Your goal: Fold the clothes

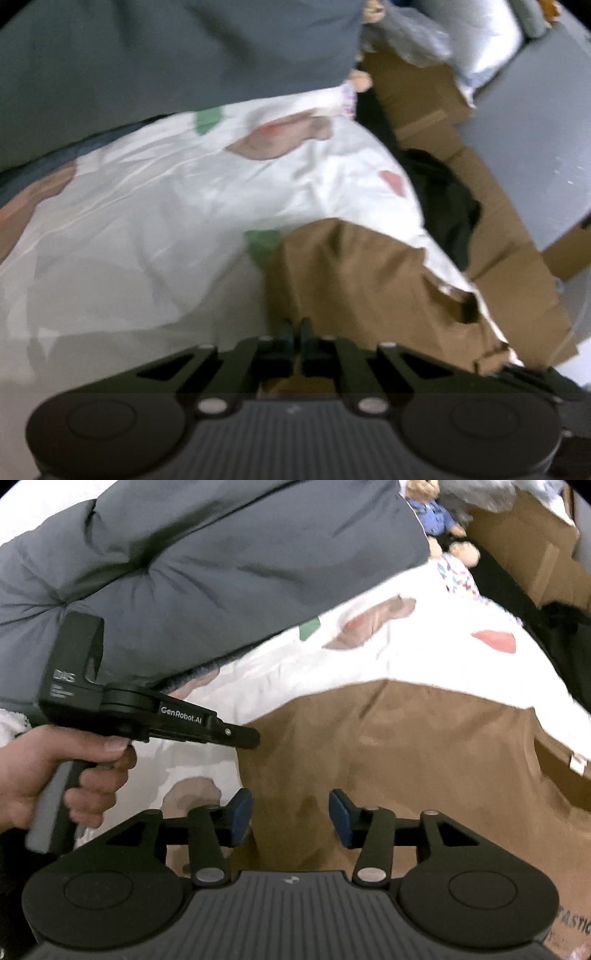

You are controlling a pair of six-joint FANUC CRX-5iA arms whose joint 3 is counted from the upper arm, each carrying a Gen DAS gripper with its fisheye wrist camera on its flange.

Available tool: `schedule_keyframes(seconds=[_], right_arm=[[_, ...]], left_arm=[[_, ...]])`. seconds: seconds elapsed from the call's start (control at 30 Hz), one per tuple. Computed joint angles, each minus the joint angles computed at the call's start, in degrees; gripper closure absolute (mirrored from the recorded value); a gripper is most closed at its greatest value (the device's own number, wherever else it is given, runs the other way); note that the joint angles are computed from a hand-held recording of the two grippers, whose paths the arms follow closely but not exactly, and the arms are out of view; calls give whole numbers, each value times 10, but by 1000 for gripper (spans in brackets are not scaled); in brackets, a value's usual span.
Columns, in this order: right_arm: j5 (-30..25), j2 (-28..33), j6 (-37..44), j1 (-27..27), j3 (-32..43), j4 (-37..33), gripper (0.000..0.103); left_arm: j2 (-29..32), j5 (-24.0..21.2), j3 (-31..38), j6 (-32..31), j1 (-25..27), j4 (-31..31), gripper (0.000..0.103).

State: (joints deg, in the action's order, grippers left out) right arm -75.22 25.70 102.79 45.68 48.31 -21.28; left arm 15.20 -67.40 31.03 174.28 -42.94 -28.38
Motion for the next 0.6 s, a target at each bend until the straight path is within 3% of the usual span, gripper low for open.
schedule_keyframes(seconds=[0.33, 0.6], right_arm=[[61, 2, -5, 45, -15, 50, 52], [130, -5, -60, 68, -48, 117, 52]], left_arm=[[-14, 70, -1, -27, 14, 38, 100], [11, 66, 32, -85, 30, 86, 100]])
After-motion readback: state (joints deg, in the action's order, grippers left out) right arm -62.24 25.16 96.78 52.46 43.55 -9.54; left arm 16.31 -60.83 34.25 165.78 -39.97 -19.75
